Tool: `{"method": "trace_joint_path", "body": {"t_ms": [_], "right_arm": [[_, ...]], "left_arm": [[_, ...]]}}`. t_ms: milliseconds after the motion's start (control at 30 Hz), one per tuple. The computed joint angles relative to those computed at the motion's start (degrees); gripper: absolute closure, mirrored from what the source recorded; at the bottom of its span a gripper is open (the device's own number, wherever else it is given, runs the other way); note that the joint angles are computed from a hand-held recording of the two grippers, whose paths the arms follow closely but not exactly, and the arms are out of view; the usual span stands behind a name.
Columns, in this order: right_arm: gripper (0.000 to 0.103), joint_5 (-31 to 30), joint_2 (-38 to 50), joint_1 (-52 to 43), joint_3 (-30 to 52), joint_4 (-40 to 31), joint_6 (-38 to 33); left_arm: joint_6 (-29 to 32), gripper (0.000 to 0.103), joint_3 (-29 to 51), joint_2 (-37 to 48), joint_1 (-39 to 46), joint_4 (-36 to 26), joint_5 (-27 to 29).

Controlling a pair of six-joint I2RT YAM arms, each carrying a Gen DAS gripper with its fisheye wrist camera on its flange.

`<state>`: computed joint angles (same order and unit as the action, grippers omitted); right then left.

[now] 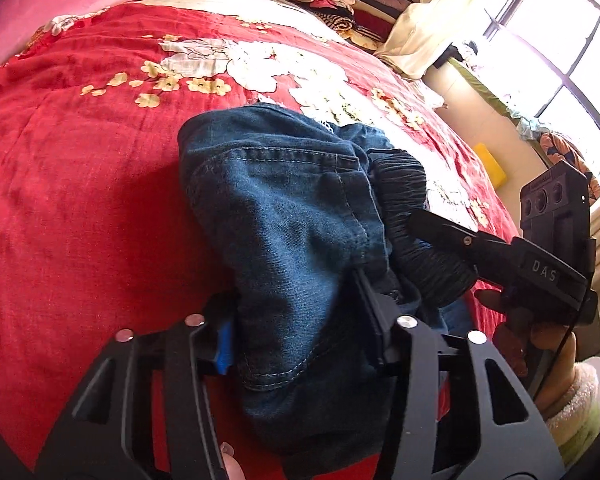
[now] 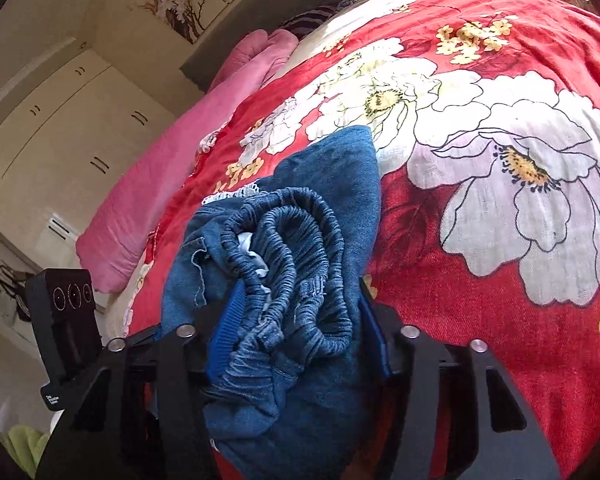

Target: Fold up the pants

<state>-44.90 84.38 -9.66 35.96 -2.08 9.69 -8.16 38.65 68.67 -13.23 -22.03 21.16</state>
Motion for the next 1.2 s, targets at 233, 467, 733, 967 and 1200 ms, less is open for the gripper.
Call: {"method": "trace_joint_path", "body": {"t_ms": [233,467,733,967,1200], "right_arm": [[0.070,3.02,-8.91,2.30,-2.63,0.89,0.38],[0.070,5.95,-10.98,5.98,2.71,-0.54,1.65],[0.070,10.57,-2.75,10.11,12.51,1.18,2.78],[0.070,14.38,6.49,12.38,19.04,1.72,2.96],[0.070,16.53,14.60,12.80,22.63,0.65,3.38]], "left_arm": [[-0.17,0.085,1.42,-4.81,-1.31,-1.40,-2.01],[1.77,0.085,7.60,-4.65,0.92,-3.10,-3.16],[3.14,0.085,14.08,2.31,4.04,-0.75,-4.36],[3.79,0.085,17.12,9.42,5.38,1.58,-4.92],[3.89,0.085,16.85,15.90,6.76,3.91,-4.73]]}}
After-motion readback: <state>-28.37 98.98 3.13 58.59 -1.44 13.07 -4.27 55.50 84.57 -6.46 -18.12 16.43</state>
